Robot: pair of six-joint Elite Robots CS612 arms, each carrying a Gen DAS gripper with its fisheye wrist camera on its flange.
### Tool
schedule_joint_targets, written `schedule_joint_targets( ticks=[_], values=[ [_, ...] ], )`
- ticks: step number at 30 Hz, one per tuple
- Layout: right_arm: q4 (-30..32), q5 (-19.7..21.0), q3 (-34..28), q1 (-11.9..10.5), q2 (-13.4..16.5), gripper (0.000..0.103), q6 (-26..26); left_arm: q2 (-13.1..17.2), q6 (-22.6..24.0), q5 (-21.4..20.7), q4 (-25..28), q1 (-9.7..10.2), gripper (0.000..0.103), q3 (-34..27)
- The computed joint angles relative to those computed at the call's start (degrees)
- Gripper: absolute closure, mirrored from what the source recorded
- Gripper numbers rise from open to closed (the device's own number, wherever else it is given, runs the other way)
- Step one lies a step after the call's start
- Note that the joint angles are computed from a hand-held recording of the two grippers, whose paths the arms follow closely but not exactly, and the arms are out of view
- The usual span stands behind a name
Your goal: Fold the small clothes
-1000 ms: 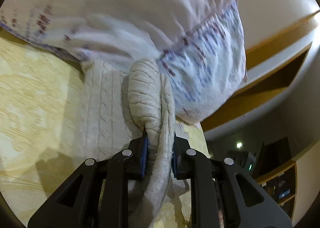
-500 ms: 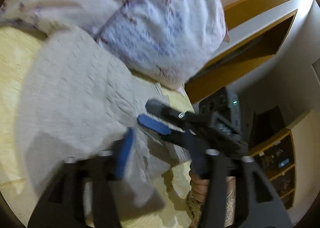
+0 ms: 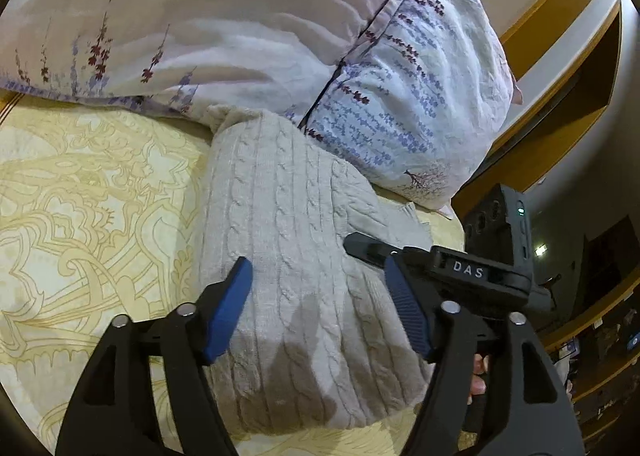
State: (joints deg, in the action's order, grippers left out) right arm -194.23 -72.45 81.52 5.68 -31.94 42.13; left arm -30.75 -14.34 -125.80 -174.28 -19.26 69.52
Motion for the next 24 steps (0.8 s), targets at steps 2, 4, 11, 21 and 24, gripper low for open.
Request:
schedule_joint_targets(
  ticks=[2, 4, 11, 21, 24],
  values=[
    [-1.35, -1.96, 1.06, 0.26, -0.93, 0.089, -1.93, -0.22, -0.44, 1.01, -1.16, -0.03, 0.026, 0.33],
    [-1.99, -4.03, 2.35, 0.41, -2.06, 0.089, -3.75, -0.52, -0.84, 1.21, -1.81, 0.07, 0.024, 0.95],
    [-1.03, -10.52, 7.42, -0.05, -5.25, 0.089, -5.83, -0.45, -0.22, 2.91, 0.80, -0.48, 0.024, 0.76],
    [-3.39, -19.60, 13.96, -1.16, -8.42, 0.090, -6.69, -0.46, 4.39, 2.79, 6.10, -2.27, 0.025, 0.51],
    [-4.98, -21.64, 15.64, -1.88, -8.95, 0.090, -5.00, -0.34, 5.30, 1.77, 7.06, -2.76, 0.025, 0.31]
  ],
)
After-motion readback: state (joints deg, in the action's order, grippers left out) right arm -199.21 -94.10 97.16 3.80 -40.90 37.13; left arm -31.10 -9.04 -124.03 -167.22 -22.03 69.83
